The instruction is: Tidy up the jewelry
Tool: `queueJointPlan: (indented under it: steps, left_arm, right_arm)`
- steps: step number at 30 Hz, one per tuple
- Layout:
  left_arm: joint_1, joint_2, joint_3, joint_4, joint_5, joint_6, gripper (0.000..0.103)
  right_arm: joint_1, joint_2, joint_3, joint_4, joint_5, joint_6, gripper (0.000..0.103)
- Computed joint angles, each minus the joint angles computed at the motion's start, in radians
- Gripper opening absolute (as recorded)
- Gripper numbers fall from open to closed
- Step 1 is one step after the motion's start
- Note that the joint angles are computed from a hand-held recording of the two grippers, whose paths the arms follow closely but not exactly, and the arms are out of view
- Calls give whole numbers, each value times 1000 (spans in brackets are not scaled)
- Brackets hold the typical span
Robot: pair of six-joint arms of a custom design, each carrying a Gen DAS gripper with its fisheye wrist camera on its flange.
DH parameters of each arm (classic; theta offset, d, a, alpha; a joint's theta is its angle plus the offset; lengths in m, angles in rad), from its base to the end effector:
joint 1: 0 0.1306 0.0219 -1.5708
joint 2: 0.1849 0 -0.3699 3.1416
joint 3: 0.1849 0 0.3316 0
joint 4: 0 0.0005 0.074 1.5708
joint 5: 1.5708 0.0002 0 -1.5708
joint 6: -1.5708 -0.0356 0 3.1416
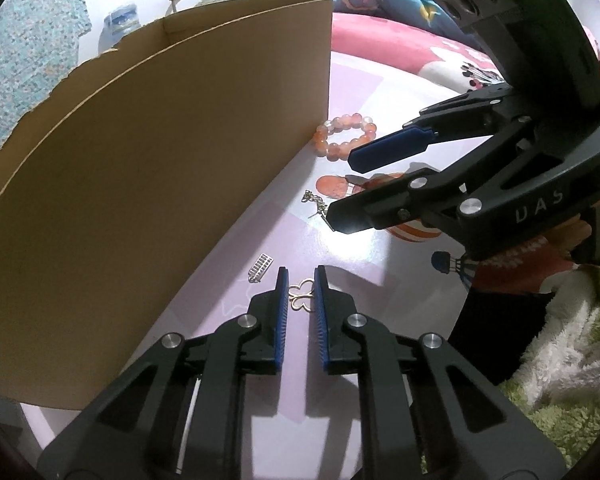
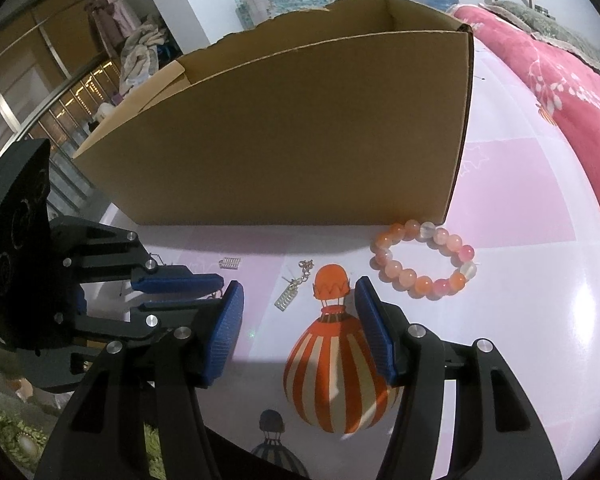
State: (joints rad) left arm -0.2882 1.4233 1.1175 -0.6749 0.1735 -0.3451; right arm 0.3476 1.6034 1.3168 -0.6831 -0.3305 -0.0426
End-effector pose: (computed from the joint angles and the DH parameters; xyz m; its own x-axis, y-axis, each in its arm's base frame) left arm 0.3936 -0.1236 0.3097 -0.6238 0.5325 -0.5722 0.6196 0.7831 0.0532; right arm 0.4480 0.1741 0.3091 -0.7958 -0.2455 -0.5536 -0.4613 0.8380 0.2915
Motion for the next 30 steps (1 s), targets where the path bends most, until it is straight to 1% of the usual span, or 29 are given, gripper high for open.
queueJointPlan:
  steps: [3, 6, 7, 8, 14, 19, 24, 25, 26, 28, 30]
  left_arm:
    - [-6, -5, -8, 13, -11, 17, 12]
    - [2, -11, -14, 13, -3, 27, 12]
    - [3, -14, -16, 15, -2, 30, 9]
    - [5, -14, -15, 10, 3, 36, 0]
    - [13, -22, -23, 8, 1, 58, 0]
    - [24, -33, -32, 7, -3, 102, 0]
    - [43, -48, -47, 12, -6, 135, 0]
    - [47, -51, -50, 14, -2, 144, 0]
    - [49, -54, -53, 16, -2, 150, 0]
    - [53, -59, -57, 19, 2, 161, 0]
    - [56, -67, -65, 25, 6, 168, 0]
  right_arm:
    - [0, -1, 1, -1, 1, -2, 57]
    - [-3, -4, -1, -2, 3, -1, 57]
    - [-3, -4, 0, -2, 5, -1, 57]
    - [-3, -5, 0, -2, 7, -1, 57]
    - [14, -1, 6, -4, 31, 10, 57]
    - [44, 15, 23, -25, 90, 13, 56]
    - [68, 34, 44, -24, 141, -10, 42]
    - [74, 37, 49, -25, 157, -13, 38]
    - [84, 43, 58, -29, 189, -10, 36]
    - [94, 51, 68, -34, 226, -8, 28]
    - [100, 56, 75, -36, 242, -12, 25]
